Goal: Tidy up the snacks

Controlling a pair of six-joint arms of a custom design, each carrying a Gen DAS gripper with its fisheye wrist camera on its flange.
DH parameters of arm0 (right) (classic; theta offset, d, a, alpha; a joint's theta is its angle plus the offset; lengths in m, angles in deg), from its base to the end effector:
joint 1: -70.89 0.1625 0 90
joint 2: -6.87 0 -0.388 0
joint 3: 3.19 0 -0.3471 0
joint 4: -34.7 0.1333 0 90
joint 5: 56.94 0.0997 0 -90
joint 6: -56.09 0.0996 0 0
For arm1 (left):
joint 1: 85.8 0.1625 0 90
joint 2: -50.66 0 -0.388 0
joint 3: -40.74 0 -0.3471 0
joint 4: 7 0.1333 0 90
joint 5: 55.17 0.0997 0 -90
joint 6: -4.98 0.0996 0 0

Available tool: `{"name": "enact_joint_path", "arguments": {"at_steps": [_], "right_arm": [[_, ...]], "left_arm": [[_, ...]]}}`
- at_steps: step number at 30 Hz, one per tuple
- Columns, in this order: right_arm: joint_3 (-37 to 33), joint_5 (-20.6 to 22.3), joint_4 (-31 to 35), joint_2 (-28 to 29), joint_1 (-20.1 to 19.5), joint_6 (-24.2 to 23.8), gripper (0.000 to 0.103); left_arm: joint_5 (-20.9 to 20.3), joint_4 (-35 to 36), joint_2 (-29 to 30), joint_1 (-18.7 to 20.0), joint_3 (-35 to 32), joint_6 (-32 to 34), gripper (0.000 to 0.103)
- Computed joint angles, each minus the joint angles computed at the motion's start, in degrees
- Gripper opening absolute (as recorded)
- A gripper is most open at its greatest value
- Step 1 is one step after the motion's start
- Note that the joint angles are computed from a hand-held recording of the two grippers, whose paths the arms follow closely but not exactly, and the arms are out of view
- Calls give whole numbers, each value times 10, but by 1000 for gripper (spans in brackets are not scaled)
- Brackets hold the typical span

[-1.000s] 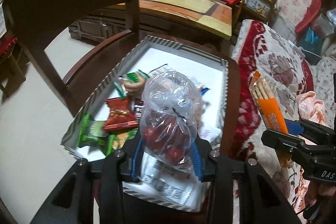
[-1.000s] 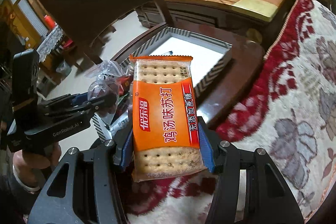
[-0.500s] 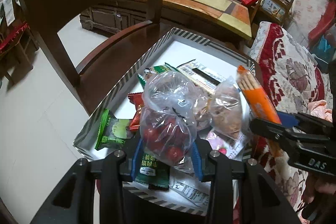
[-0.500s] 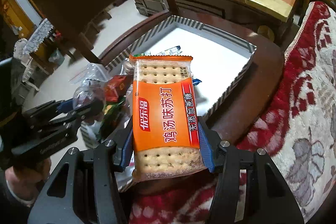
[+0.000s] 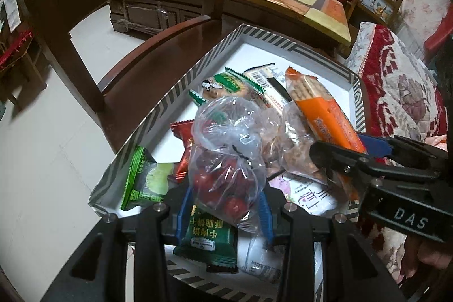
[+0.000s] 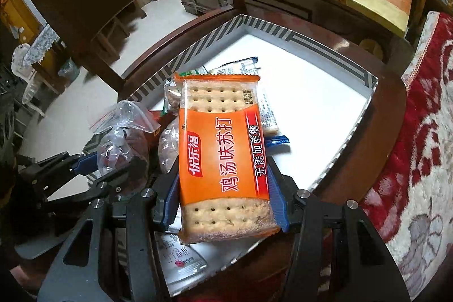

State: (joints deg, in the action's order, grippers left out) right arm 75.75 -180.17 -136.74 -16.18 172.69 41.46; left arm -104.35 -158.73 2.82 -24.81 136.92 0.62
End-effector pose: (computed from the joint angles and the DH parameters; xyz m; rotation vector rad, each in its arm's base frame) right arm 0.2156 -0.6471 -0.0051 0.4070 -2.4731 0.5484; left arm -0.1202 -0.6258 0.1406 0.4219 2.4365 -0.5417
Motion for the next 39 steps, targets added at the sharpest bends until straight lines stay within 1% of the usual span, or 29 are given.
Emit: {"name": "enact_joint_path", "arguments": {"at_steps": [1,2,3,5,6,8,12,16,18,21,23,26,32,39], "right_arm": [[2,1,1,-1,0,2,54],[5,3,1,-3,-1,7,54],[8,4,2,-6,-1,11,55],[22,9,-1,-17,-3,21,58],[28,12,-6,-20,-4,21,60],[44,19,-27,-29,-2,16,63],[68,22,-46,-44,4,11,64],[106,22,-83,-64,15,2,64],[130,18,-114,-74,20,-4,64],[171,16,-167,-91,26,-12,64],[196,7,-202,-98,31,-20,64],[226,8,-239,-108,34,-28,64],[276,14,-280,-128,36,-21,64],[317,15,-317,-142,41,-20,64]], "left_arm": [[2,1,1,0,0,-1,47],[3,4,2,0,-2,-2,54],[7,6,3,-1,-3,-4,64],[13,1,2,-3,1,-5,75],[15,-4,1,-5,4,-4,79],[19,-9,-2,-8,8,-3,85],[30,-10,-9,-17,18,-3,89],[43,-23,-21,-31,41,3,90],[53,-38,-26,-40,54,8,93],[64,-64,-35,-53,74,15,95],[73,-79,-39,-64,87,22,95],[81,-103,-47,-82,106,40,97],[84,-133,-64,-105,133,52,101],[82,-135,-83,-121,158,38,103]]}}
